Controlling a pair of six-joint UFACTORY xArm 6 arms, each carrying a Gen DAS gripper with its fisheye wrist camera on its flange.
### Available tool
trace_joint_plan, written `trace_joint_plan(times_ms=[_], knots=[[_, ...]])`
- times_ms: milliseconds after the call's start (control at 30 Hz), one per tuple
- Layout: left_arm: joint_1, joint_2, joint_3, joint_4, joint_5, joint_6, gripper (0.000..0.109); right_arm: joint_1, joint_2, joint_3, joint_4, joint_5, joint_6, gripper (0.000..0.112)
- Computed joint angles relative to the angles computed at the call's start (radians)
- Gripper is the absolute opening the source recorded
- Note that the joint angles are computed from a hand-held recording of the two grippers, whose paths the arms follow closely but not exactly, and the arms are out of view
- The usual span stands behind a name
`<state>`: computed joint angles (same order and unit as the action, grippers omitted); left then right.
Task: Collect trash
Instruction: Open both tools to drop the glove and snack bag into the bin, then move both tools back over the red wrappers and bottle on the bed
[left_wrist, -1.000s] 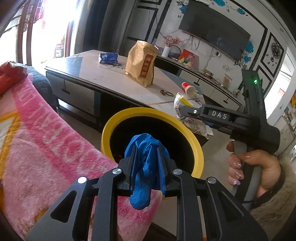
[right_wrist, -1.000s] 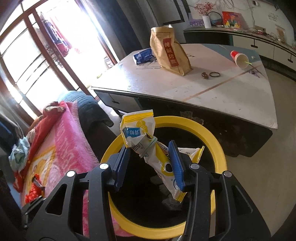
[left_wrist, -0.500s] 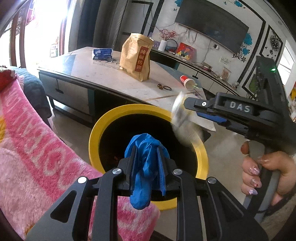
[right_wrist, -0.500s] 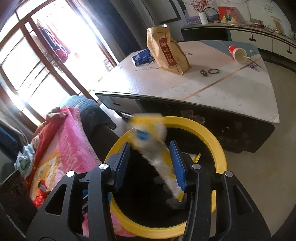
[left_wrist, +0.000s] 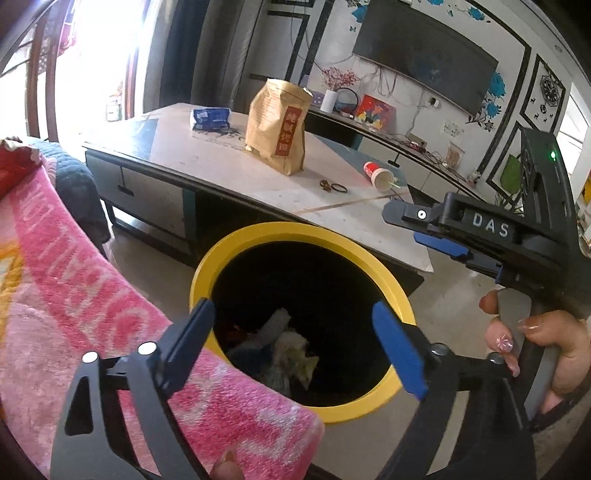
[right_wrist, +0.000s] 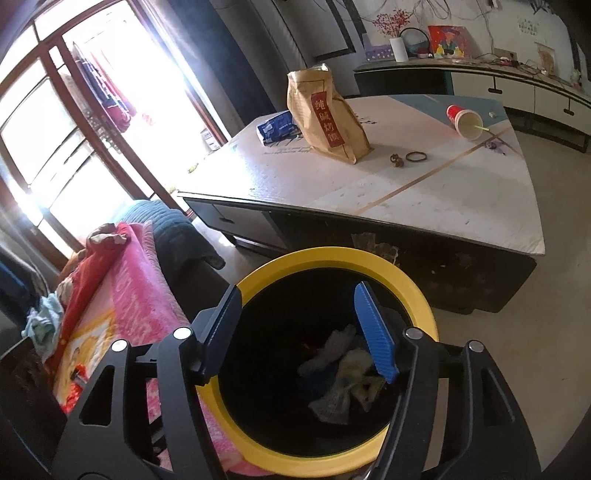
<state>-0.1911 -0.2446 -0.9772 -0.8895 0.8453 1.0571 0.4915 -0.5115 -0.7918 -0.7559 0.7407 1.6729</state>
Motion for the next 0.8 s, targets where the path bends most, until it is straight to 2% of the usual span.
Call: trace_joint_plan(times_ms=[33, 167, 467, 800], knots=[[0.005, -0.005, 0.002, -0.002, -0.003, 0.001, 0.094, 0.005, 0.002, -0.004, -0.004, 0.005, -0.001, 0.062], [0.031, -0.017, 0.0, 0.0, -0.02, -0.012, 0.096, 0.03, 0.021, -0.034, -0.014, 0.03, -0.016, 0.064], [0.094, -0.046, 0.0, 0.019, -0.073, -0.029, 0.096, 0.109, 0.082, -0.132, -0.079, 0.134, -0.032, 0.078], [0.182, -0.089, 0.002, -0.021, -0.083, 0.012, 0.096, 0.166, 0.153, -0.216, -0.106, 0.161, -0.052, 0.083]])
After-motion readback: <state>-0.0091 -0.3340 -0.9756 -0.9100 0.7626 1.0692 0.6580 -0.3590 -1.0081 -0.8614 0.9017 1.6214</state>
